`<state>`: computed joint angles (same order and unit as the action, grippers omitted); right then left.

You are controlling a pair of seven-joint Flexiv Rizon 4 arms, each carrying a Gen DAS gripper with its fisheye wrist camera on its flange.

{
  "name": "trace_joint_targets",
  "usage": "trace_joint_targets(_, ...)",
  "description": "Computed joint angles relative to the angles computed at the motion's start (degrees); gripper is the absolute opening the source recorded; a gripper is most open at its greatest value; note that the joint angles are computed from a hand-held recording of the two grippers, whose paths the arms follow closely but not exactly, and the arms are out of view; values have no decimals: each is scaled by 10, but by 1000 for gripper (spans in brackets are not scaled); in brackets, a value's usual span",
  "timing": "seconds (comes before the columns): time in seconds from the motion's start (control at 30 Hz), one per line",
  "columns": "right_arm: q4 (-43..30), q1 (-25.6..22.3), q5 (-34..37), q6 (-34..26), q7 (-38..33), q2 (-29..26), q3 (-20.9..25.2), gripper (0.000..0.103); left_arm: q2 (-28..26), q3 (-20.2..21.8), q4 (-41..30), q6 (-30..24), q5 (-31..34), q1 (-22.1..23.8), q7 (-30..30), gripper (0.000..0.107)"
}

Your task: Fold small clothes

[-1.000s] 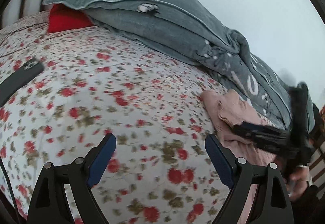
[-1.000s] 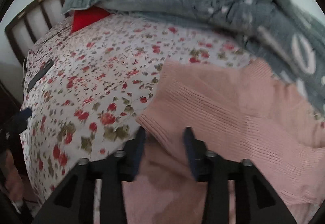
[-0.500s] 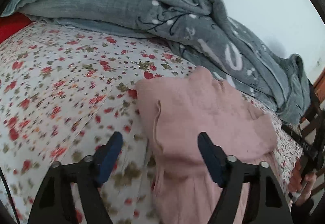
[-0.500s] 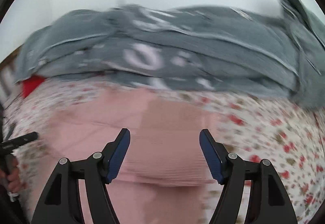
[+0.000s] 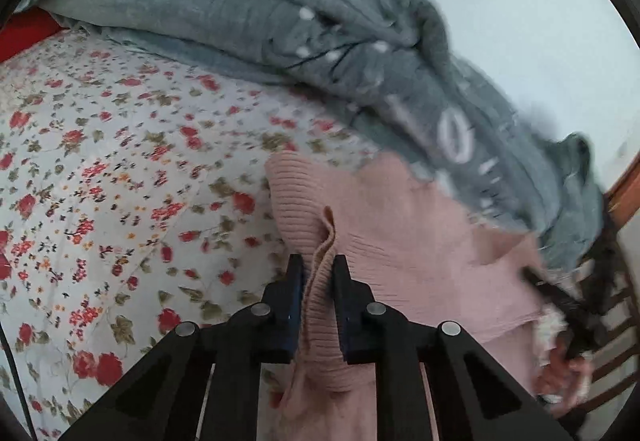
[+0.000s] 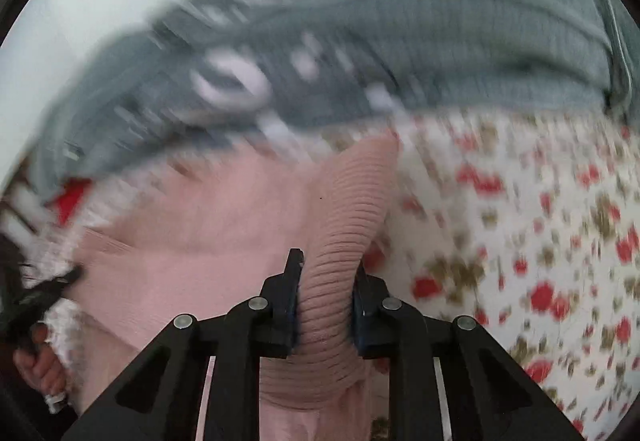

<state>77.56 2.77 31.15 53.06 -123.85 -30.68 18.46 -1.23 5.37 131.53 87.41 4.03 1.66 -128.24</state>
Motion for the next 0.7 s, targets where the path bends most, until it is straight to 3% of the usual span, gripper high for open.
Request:
trace_joint_targets(0.03,8,18,-29,16,14,-3,-16,20,-6,-8,-13,-25,37,13,-34,15)
trace_joint_targets(0.1,18,60,-105,20,73,-17,-59,22,-17,-11,-8,-19,26,14,-37,21)
trace_joint_targets(0.17,17,51,-118,17,87,-24,-51,27,-7,21,-26,-49,78,-13,-79,30)
trace_joint_targets(0.23,34,64,-154,46,117,-12,-67,42,17,20,-49,-112,142,-10,-120,53)
trace_joint_targets(0.27,55,76,-178,80,142,0,-83,49,31,13,-64,-142,193,-4,-158,57)
trace_joint_targets(0.33,78,61,-182,126,140,18,-67,50,51,-3,-74,-152,245,7,-183,58)
trace_joint_targets(0.4,77,19,-146,140,81,29,-10,57,51,-9,-73,-123,211,12,-145,63)
trace_joint_targets(0.47,72,-6,-106,152,19,30,36,60,31,-8,-57,-58,101,2,-57,63)
trace_joint_targets(0.53,78,11,-107,158,9,27,32,61,8,-19,-74,-52,75,-1,-24,63)
trace_joint_targets(0.6,83,39,-140,140,20,16,10,57,-13,-19,-125,-108,175,-7,-92,63)
trace_joint_targets(0.7,96,70,-179,137,60,-3,-22,42,-50,-5,-171,-168,276,-35,-158,62)
